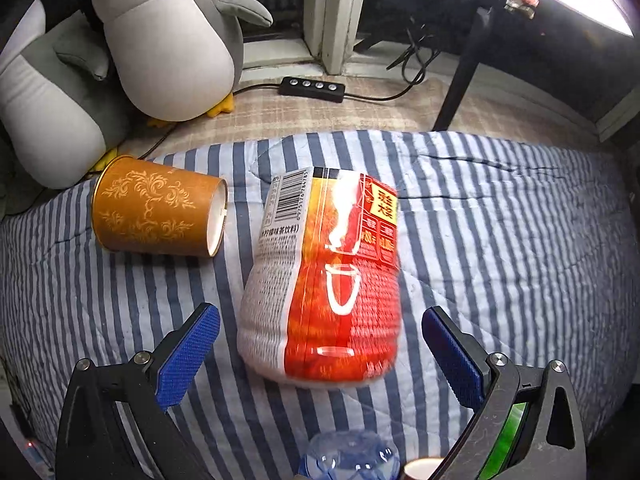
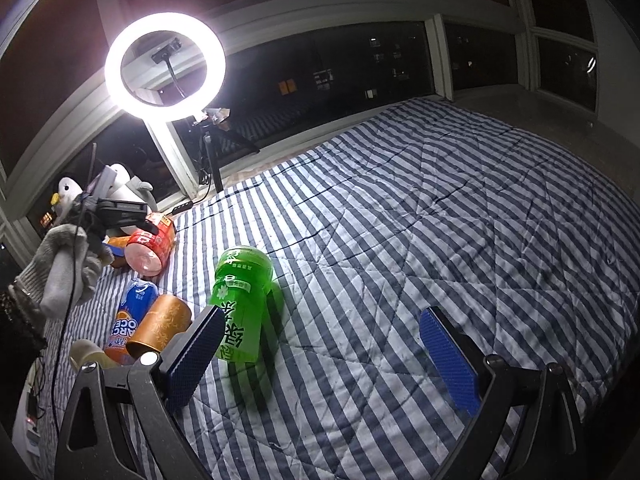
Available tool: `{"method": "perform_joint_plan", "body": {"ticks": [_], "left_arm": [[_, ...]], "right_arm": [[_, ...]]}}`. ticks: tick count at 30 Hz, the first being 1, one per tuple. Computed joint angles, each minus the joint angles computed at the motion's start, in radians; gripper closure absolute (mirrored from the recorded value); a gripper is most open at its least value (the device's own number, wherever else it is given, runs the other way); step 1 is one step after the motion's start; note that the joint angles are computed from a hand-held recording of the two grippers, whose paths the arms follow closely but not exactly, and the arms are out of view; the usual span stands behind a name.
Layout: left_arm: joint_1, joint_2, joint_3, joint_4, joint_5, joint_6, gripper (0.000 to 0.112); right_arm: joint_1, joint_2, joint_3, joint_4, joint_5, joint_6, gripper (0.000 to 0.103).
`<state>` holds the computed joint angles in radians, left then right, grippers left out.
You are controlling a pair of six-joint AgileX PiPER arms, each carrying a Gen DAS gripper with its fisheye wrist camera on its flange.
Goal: Flip cup upside down
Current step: 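Close the left tool around the red-labelled bottle's body, then lift the bottle with the left tool and carry it toward the right tool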
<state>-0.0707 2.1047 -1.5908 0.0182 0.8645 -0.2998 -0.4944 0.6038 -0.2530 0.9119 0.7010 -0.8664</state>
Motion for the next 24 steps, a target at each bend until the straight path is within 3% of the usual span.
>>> {"method": "perform_joint_plan", "body": {"ticks": [6,13,18,24], "left_arm": [[-0.009,0.084,-0.079,0.025,0.05,-0.005,0.022],[0.004,0.07,-0.052,0.015,0.002,-0.012,0.023],[0.003,-0.032,0.032,-0.007,-0.031,-0.017,0.023],[-0.005,-0.242,0.204,-0.047,-0.08,0.009,0.023]], "right_arm": [[0.01,0.034,-0.001,0.027,-0.025,-0.036,0.007],[-0.051,0.041,0.011,0.057,0.013,-0.103,0.007],[-0.121,0.011,0.017,0.056,0.079,-0.131,0.007],[-0.197,-0.052,0.024,0.059,0.18,-0.16,0.007]]}}
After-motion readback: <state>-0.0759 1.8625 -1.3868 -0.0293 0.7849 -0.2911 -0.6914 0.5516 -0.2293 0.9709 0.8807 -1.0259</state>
